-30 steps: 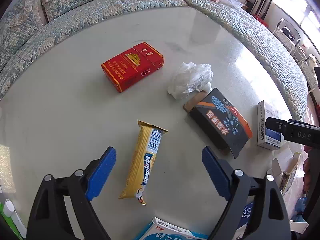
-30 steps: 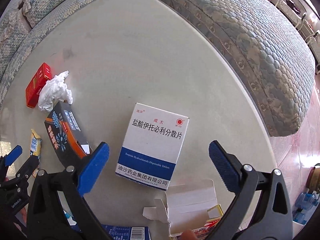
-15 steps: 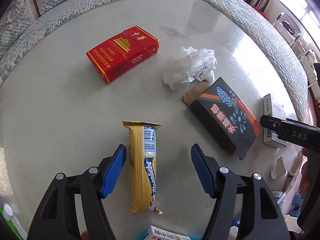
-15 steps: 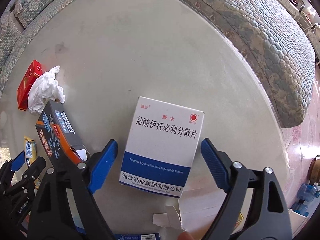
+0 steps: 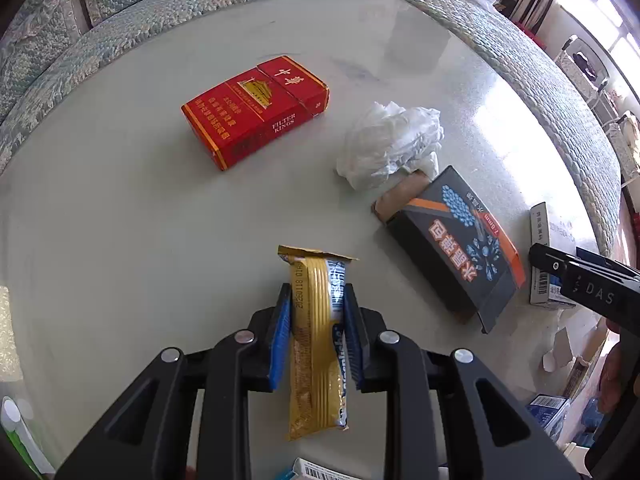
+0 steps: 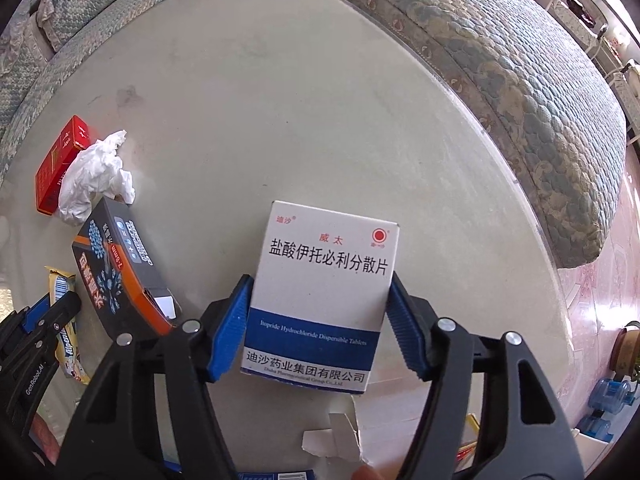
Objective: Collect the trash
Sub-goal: 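Close the left tool on the yellow candy bar while the right tool grasps the white medicine box, then carry the candy bar and medicine box back over the trash bin with both tools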
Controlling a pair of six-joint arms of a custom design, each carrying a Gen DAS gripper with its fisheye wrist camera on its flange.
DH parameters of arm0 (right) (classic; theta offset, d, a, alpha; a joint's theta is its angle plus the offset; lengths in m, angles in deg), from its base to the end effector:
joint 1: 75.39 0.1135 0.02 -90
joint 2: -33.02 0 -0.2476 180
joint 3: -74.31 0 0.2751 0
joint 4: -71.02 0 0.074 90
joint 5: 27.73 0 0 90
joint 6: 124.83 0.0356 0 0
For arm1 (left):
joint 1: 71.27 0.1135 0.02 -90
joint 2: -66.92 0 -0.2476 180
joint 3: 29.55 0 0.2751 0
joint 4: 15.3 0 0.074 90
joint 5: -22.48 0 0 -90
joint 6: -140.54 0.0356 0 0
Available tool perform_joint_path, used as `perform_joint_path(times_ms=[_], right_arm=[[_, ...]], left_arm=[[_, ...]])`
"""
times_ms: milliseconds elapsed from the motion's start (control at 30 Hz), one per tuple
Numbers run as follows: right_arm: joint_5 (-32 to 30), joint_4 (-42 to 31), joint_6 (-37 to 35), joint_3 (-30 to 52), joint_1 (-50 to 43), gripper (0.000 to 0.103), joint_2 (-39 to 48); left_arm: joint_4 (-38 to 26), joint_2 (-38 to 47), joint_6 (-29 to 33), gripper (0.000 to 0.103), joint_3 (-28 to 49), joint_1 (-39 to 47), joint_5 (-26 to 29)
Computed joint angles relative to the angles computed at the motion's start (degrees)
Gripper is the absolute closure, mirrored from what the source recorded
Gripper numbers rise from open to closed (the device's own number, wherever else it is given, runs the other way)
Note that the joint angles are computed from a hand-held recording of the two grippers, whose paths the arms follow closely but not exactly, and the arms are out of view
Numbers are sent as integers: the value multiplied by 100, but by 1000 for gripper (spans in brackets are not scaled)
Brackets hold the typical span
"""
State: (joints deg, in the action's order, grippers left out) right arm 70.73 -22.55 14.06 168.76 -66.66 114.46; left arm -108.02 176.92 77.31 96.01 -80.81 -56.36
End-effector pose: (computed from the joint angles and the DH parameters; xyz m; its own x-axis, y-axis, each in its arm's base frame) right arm 0.2668 0.0357 0.3125 -0.7362 0.6409 -0.2172 0.6516 0.7580 0.0282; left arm 0.3873 -0.0721 0.3138 -0.7661 0.5768 -0.2834 0.6161 0.7847 -0.0684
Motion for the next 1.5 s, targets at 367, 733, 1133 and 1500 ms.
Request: perform_joint_path(times_ms=[367,733,1133,1500], right_arm=[[4,77,-185,-113,-152,39,-318],[129,-67,-590,440,64,39,-505],[485,-215,-796,772,890,39,-947],[1023,221,-1045,335,1737,39,-1755]], left_arm=[[333,-374,-433,79,-461,-9,-142],[258,-867,-1267,79,-469,-31,-658],[430,-2340,-1846,79,-1288,117,-902],[1105,-3680,-1771,79,-2366,348,-962]])
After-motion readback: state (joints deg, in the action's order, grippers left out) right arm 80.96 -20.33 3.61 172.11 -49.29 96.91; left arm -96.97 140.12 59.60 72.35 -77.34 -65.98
